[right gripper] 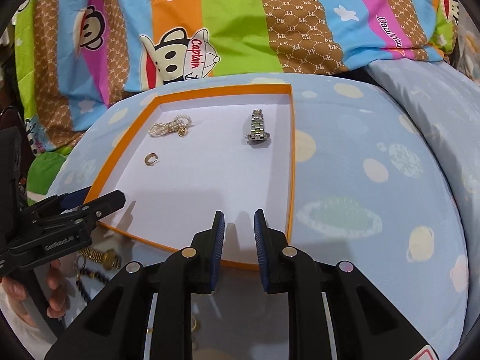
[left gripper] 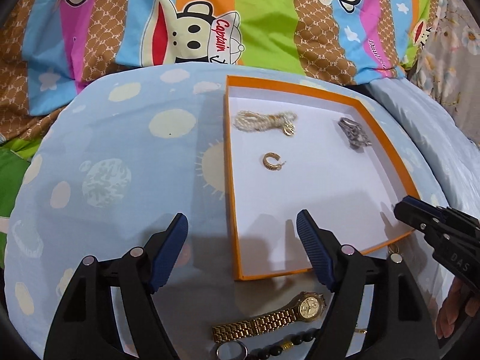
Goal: Organize jewelry
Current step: 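Grasp the gold pearl-drop earring with the right tool while the left tool grasps the black bead bracelet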
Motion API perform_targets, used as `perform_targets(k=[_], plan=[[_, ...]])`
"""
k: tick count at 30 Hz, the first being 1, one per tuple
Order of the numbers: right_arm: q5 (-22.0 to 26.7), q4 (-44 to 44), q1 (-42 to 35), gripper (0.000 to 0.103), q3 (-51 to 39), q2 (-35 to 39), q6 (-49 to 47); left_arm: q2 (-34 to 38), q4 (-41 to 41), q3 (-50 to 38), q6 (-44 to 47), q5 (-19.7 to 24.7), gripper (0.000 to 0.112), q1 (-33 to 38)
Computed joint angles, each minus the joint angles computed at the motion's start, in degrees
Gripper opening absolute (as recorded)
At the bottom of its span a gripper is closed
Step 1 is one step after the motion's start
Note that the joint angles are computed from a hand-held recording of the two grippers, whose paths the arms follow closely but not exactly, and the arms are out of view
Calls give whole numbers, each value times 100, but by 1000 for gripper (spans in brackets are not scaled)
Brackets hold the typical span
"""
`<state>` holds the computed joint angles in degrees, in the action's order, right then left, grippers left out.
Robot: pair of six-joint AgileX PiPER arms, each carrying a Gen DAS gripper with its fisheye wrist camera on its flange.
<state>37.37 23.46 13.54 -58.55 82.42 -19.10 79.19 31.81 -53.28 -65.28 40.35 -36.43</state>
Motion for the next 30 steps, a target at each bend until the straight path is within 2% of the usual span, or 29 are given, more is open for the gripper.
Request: perform_targets(k=[3,5,8,11,13,16,19,22,24,30], plan=[[-85,-215,-82,20,86,-326,329,-159,296,-9,-349,183,72,-126],[39,90,-383,23,260,-798,98,-589,388,122,-552,293,72,-185],[408,377,-856,28,597,-1443,-148,-1205,578,288,-841,781,75,-430],[689,447,-1123,28,1129,-1979,-270,-1659,805,518,-1234,1424,76,-993],[696,357,-997,29,1427,-2166,-87,-1828,820,743,-1601,1666,76,-1407],[562,203,-526,29,1779,-2360,300,-1930,655,1052,-1992,1623,76,-1862],[262,-505,336,29,1932,-2425,1225,-1840,725,1186,-2440,1661,76,-2476],[28,-1318,972,29,1933,-2375,2151,-1676,920,1151,-2770,1951,77,-3032],[-98,-1773,1262,29,1911,-2285,2624,-1629,1010,1188,-2940,2085,82,-3256],[-320,-2205,1506,29,1865,-1996,3106,-1575,1042,1259,-3090,2121,82,-3374]])
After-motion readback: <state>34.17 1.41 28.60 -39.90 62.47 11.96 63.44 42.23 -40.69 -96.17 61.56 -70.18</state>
